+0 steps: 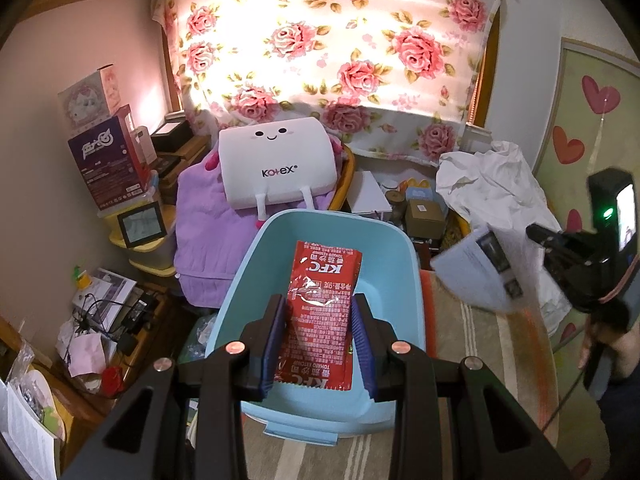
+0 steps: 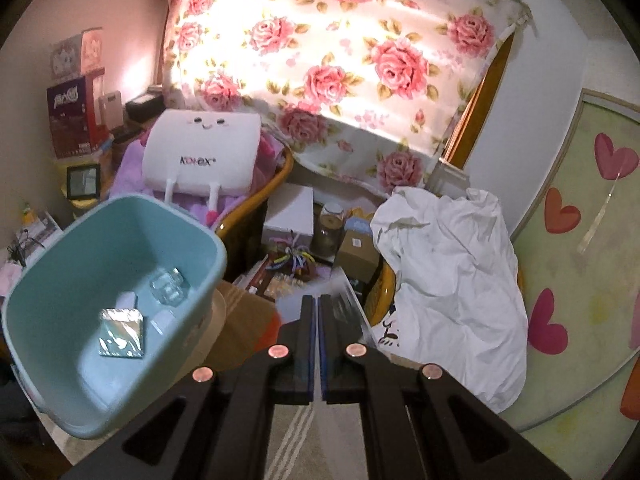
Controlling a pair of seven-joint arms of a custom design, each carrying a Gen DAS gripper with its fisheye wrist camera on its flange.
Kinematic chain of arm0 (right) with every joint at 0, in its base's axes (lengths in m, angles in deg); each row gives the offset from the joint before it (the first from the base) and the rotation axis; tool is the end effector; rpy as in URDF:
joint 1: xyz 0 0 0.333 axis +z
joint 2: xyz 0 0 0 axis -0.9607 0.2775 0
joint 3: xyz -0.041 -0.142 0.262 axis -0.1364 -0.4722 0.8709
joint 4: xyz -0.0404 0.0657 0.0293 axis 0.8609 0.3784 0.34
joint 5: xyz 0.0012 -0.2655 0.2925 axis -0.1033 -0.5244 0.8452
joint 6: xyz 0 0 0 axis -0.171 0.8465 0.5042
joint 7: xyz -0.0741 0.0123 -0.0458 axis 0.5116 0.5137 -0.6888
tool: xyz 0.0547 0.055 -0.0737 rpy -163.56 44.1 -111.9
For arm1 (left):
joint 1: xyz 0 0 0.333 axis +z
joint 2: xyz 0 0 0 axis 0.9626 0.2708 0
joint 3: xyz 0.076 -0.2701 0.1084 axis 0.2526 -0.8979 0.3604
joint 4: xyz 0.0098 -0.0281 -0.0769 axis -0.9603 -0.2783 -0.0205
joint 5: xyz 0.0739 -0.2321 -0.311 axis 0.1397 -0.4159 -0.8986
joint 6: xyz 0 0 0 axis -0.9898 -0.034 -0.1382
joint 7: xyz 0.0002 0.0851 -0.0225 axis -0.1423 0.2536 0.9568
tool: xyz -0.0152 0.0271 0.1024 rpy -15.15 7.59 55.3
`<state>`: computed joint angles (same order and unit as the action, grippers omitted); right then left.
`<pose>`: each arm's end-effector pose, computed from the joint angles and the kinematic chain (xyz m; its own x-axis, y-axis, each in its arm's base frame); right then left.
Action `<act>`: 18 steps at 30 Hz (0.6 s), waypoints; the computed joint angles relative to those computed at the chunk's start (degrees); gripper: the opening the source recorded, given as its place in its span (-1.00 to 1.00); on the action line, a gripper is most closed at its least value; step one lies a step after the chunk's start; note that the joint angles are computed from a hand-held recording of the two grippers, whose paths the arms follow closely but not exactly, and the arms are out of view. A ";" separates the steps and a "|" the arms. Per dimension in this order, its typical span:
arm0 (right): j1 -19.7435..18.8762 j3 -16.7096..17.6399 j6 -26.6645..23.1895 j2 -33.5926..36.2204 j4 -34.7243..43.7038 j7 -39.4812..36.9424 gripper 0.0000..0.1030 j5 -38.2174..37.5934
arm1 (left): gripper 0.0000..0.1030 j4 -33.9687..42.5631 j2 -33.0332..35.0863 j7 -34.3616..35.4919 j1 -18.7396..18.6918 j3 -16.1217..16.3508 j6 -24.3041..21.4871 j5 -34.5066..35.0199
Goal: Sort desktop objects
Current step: 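Lift the printed paper sheet with the right tool toward the tub, then lower the red KFC packet into the tub and open the left tool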
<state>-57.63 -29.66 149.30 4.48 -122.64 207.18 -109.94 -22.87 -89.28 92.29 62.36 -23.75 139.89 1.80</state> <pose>0.4097 0.2367 0.6534 -0.2587 -0.9582 0.1224 -0.6256 0.0696 -0.7770 0.3967 -0.3101 0.7090 -0.1566 -0.9868 -0.0412 -0.6700 0.1367 -0.7296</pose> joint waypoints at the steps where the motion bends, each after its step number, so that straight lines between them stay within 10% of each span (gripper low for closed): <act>1: -0.02 0.10 -0.23 -0.09 0.43 -0.11 -1.00 -0.08 | -0.33 0.11 0.21 0.11 -0.01 0.07 0.09 -0.08; 18: 0.83 1.10 -5.38 -0.31 7.59 -4.45 -1.00 1.54 | -0.33 3.91 11.44 1.87 -2.89 2.64 0.05 0.16</act>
<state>-56.80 -28.56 143.93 4.18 -115.05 202.74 -108.40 -18.96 -77.84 94.16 59.47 -21.12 139.94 1.96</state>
